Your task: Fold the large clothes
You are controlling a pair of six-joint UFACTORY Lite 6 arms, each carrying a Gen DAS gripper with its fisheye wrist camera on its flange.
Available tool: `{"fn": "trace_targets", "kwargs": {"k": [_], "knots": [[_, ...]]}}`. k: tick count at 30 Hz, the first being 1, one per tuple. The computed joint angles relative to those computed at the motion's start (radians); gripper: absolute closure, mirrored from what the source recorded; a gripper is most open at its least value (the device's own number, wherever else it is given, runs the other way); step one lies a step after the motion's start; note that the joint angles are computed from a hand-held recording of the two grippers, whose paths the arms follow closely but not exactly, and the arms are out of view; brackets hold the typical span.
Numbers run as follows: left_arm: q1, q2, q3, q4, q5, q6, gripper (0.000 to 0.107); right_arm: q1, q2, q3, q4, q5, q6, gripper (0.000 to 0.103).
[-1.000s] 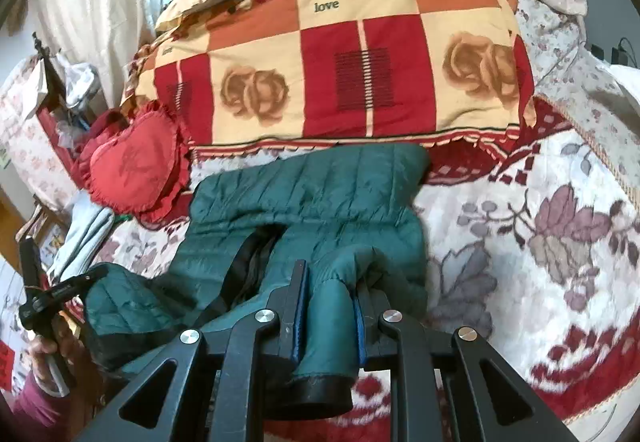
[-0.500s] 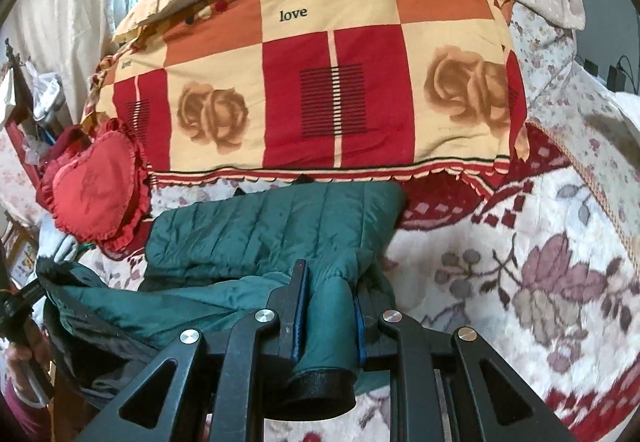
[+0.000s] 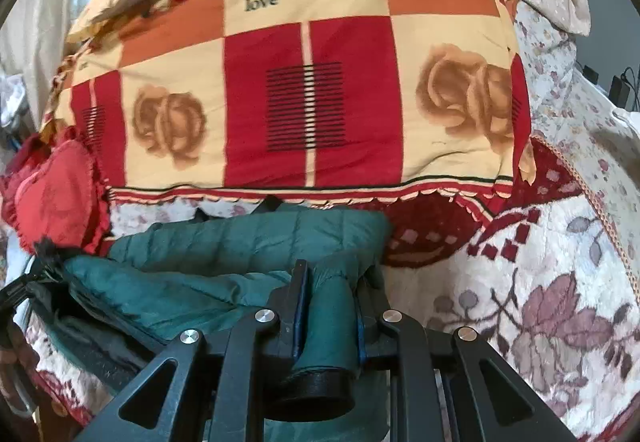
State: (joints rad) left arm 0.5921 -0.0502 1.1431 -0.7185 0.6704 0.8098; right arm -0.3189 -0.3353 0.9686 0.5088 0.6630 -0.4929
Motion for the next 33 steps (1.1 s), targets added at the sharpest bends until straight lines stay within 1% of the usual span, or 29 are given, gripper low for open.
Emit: {"fn": "trace_targets", "kwargs": {"k": [4, 7, 11, 16, 18, 20, 22, 23, 24, 25, 26, 27, 29, 30, 31, 32, 33], "knots": [[-0.058, 0.125, 0.092, 0.042, -0.049, -0.095, 0.093, 0.036, 0.126, 0.066, -0.037, -0.059, 0.049, 0.086], [-0.116, 0.210, 0.154, 0.116, -0.103, -0.177, 0.093, 0.072, 0.227, 0.122, -0.092, -0.103, 0.108, 0.086], [-0.167, 0.335, 0.241, 0.201, -0.146, -0.286, 0.093, 0.108, 0.367, 0.208, -0.158, -0.150, 0.191, 0.086], [-0.205, 0.451, 0.290, 0.257, -0.204, -0.368, 0.093, 0.153, 0.519, 0.288, -0.245, -0.202, 0.320, 0.086], [-0.215, 0.482, 0.299, 0.251, -0.228, -0.369, 0.093, 0.162, 0.566, 0.299, -0.253, -0.230, 0.349, 0.086], [-0.217, 0.516, 0.319, 0.220, -0.231, -0.343, 0.092, 0.160, 0.598, 0.298, -0.230, -0.257, 0.354, 0.085], [-0.200, 0.533, 0.330, 0.107, -0.218, -0.253, 0.091, 0.154, 0.615, 0.295, -0.187, -0.274, 0.333, 0.081], [-0.187, 0.544, 0.343, 0.052, -0.196, -0.212, 0.090, 0.140, 0.611, 0.289, -0.117, -0.276, 0.280, 0.080], [-0.171, 0.560, 0.367, 0.013, -0.159, -0.189, 0.088, 0.124, 0.601, 0.283, -0.038, -0.269, 0.217, 0.077], [-0.144, 0.584, 0.406, -0.028, -0.097, -0.170, 0.088, 0.106, 0.592, 0.281, 0.034, -0.255, 0.156, 0.073], [-0.128, 0.601, 0.435, -0.047, -0.056, -0.167, 0.086, 0.095, 0.580, 0.281, 0.076, -0.242, 0.121, 0.072], [-0.098, 0.623, 0.476, -0.081, 0.010, -0.159, 0.085, 0.082, 0.560, 0.275, 0.116, -0.230, 0.082, 0.069], [-0.076, 0.634, 0.514, -0.093, 0.069, -0.163, 0.084, 0.072, 0.519, 0.267, 0.135, -0.207, 0.064, 0.060], [-0.067, 0.625, 0.522, -0.095, 0.094, -0.155, 0.082, 0.078, 0.499, 0.269, 0.112, -0.197, 0.082, 0.044], [-0.063, 0.608, 0.516, -0.097, 0.100, -0.146, 0.080, 0.093, 0.461, 0.253, 0.046, -0.223, 0.134, 0.022], [-0.057, 0.581, 0.498, -0.111, 0.097, -0.126, 0.072, 0.107, 0.413, 0.226, -0.026, -0.262, 0.194, 0.019], [-0.051, 0.555, 0.476, -0.127, 0.085, -0.106, 0.059, 0.113, 0.378, 0.212, -0.061, -0.278, 0.217, 0.019]]}}
